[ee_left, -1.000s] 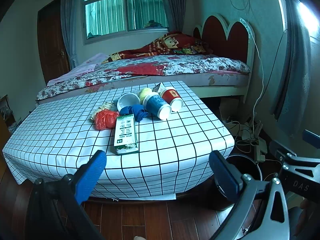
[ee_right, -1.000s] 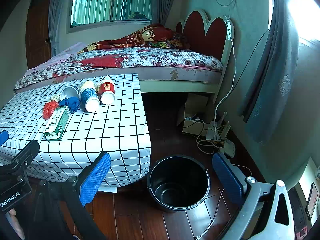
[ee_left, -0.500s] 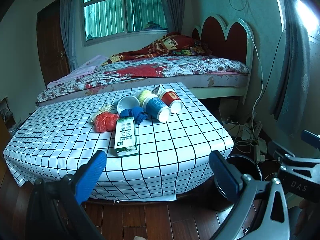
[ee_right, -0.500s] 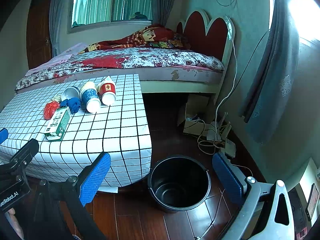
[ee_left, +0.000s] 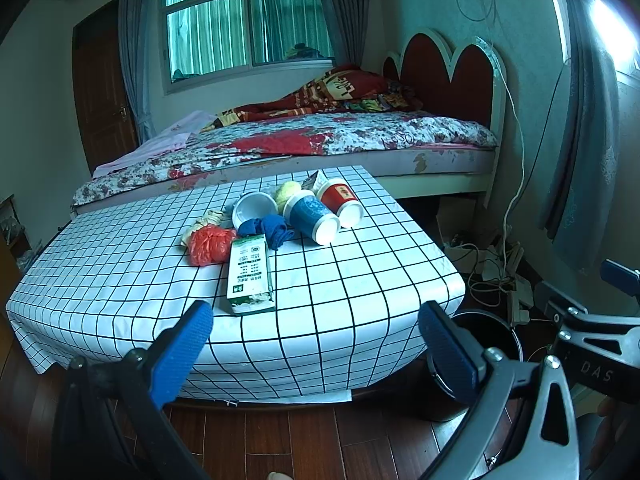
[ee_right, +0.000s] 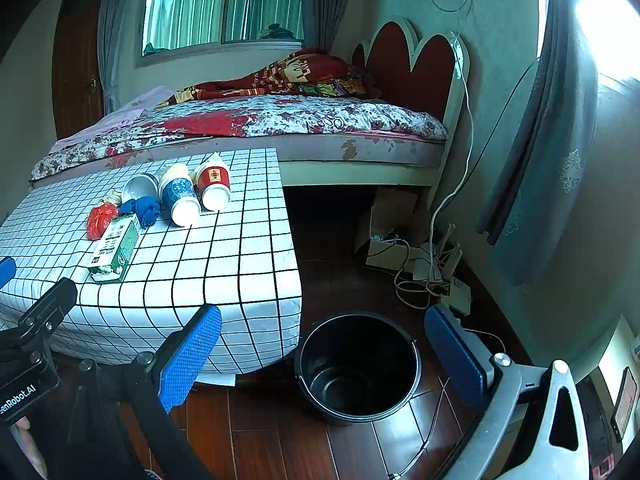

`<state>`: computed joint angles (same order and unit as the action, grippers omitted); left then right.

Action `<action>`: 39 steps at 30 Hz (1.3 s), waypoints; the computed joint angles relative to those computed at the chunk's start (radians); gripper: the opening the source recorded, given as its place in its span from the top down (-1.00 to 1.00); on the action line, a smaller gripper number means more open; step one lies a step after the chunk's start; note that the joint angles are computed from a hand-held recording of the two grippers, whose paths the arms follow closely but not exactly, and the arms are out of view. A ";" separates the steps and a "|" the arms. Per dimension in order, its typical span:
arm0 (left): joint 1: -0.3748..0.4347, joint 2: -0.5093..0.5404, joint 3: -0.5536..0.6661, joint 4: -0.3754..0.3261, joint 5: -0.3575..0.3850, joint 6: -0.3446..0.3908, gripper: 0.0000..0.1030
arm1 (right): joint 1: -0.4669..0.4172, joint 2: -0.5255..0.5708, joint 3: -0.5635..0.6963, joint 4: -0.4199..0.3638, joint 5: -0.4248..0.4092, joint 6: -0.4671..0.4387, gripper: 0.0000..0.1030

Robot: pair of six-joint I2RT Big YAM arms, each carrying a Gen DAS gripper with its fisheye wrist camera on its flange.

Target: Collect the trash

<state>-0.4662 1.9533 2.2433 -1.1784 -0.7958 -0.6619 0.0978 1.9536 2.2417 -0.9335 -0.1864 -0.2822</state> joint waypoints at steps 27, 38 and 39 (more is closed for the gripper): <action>-0.005 0.007 0.013 -0.012 -0.005 -0.008 -0.99 | -0.002 -0.009 -0.019 0.003 0.001 -0.002 -0.98; 0.007 -0.010 -0.033 -0.009 0.011 -0.038 -0.99 | 0.005 0.009 -0.001 -0.018 -0.004 -0.008 -0.98; 0.009 -0.010 -0.035 -0.013 0.010 -0.042 -0.99 | 0.006 0.013 0.004 -0.022 -0.005 -0.008 -0.98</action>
<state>-0.4573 1.9428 2.2081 -1.1911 -0.7857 -0.7040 0.1040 1.9665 2.2453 -0.9555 -0.1915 -0.2906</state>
